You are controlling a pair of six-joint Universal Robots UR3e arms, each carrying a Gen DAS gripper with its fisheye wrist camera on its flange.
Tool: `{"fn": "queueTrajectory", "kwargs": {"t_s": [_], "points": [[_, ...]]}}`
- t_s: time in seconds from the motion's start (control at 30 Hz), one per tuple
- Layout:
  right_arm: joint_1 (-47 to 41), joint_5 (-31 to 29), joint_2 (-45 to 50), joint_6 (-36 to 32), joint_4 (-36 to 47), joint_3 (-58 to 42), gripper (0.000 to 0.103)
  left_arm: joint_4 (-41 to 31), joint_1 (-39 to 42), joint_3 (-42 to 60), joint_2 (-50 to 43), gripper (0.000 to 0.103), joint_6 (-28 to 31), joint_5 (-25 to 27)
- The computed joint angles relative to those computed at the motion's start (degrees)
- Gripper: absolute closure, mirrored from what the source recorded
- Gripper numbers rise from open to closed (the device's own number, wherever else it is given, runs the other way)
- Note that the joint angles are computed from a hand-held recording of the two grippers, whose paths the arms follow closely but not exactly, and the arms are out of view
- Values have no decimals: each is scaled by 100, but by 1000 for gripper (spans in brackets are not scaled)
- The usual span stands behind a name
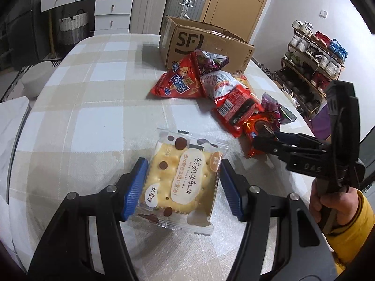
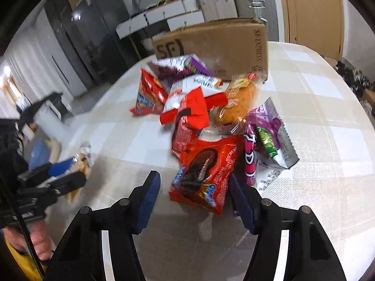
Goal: Organize snacks
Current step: 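Grasp the cream cracker pack with the left gripper while the right gripper grasps the red Oreo bag, then carry the cracker pack and red Oreo bag over the box and release them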
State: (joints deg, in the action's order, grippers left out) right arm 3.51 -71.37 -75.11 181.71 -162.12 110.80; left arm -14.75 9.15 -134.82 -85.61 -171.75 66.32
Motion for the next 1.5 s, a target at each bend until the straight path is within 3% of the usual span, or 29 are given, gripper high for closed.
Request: {"fn": "queueTrajectory", "kwargs": {"t_s": [0.3, 0.63, 0.77, 1.1, 1.27, 1.5], "points": [[99, -155, 166, -102, -74, -47, 53, -229, 158, -187, 370, 43, 49, -77], [-870, 1186, -1041, 1, -314, 1269, 56, -642, 118, -227, 1171, 43, -29, -47], [-1308, 1796, -1706, -8, -220, 1704, 56, -772, -117, -115, 1516, 43, -343, 290], [-2201, 3108, -3632, -339, 768, 2131, 56, -1473, -809, 470, 2146, 43, -738, 976], [-2647, 3661, -4610, -750, 1810, 1984, 56, -1869, -911, 750, 2509, 43, -783, 986], [-3061, 4281, -5150, -1050, 2776, 1535, 56, -2492, -891, 1387, 2741, 43, -826, 901]]}}
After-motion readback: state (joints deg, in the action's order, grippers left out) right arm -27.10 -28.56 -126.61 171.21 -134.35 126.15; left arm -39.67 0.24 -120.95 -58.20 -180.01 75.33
